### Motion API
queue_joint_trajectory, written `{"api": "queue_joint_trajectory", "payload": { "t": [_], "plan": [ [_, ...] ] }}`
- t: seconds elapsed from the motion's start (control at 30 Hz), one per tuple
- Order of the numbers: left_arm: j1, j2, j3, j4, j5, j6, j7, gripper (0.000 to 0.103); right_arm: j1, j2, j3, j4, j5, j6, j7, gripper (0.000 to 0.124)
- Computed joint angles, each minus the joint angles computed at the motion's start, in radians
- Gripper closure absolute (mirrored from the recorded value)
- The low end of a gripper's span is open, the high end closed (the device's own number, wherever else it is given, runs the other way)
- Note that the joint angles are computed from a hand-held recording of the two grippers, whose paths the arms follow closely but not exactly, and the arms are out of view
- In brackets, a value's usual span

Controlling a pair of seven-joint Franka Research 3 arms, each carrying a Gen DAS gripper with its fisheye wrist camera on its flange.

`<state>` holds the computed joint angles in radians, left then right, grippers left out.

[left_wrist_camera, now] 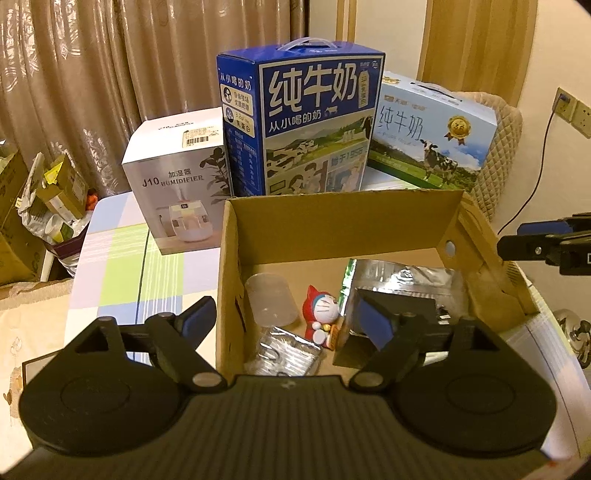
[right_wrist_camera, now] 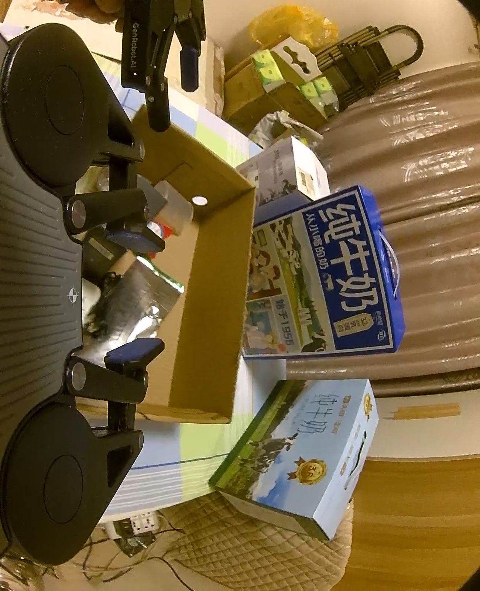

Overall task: Organize objects
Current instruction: 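Lower the black cable into the box and open the right tool, then withdraw both open tools from the box toward the swab pack and toy car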

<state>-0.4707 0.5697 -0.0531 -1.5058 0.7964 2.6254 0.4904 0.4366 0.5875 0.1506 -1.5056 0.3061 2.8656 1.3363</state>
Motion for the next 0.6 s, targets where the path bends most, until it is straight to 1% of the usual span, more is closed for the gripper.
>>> {"api": "queue_joint_trajectory", "payload": {
  "t": [0.17,0.27,0.43,0.53,0.6],
  "plan": [
    [-0.027,-0.075,0.011,-0.099,0.060,0.011,-0.093,0.018,-0.030,-0.101,0.049,-0.169,0.051,0.044,-0.054,0.075],
    [-0.039,-0.137,0.011,-0.185,0.125,0.026,-0.193,0.015,-0.058,-0.163,0.090,-0.280,0.112,0.079,-0.101,0.075],
    [-0.035,-0.231,-0.027,-0.324,0.216,0.013,-0.350,0.012,-0.130,-0.262,0.192,-0.454,0.300,0.143,-0.220,0.075],
    [-0.030,-0.290,-0.059,-0.410,0.271,0.002,-0.455,0.010,-0.148,-0.318,0.232,-0.539,0.427,0.166,-0.302,0.075],
    [-0.022,-0.327,-0.082,-0.467,0.305,0.008,-0.534,0.008,-0.164,-0.350,0.266,-0.587,0.535,0.173,-0.382,0.075]
  ]
}}
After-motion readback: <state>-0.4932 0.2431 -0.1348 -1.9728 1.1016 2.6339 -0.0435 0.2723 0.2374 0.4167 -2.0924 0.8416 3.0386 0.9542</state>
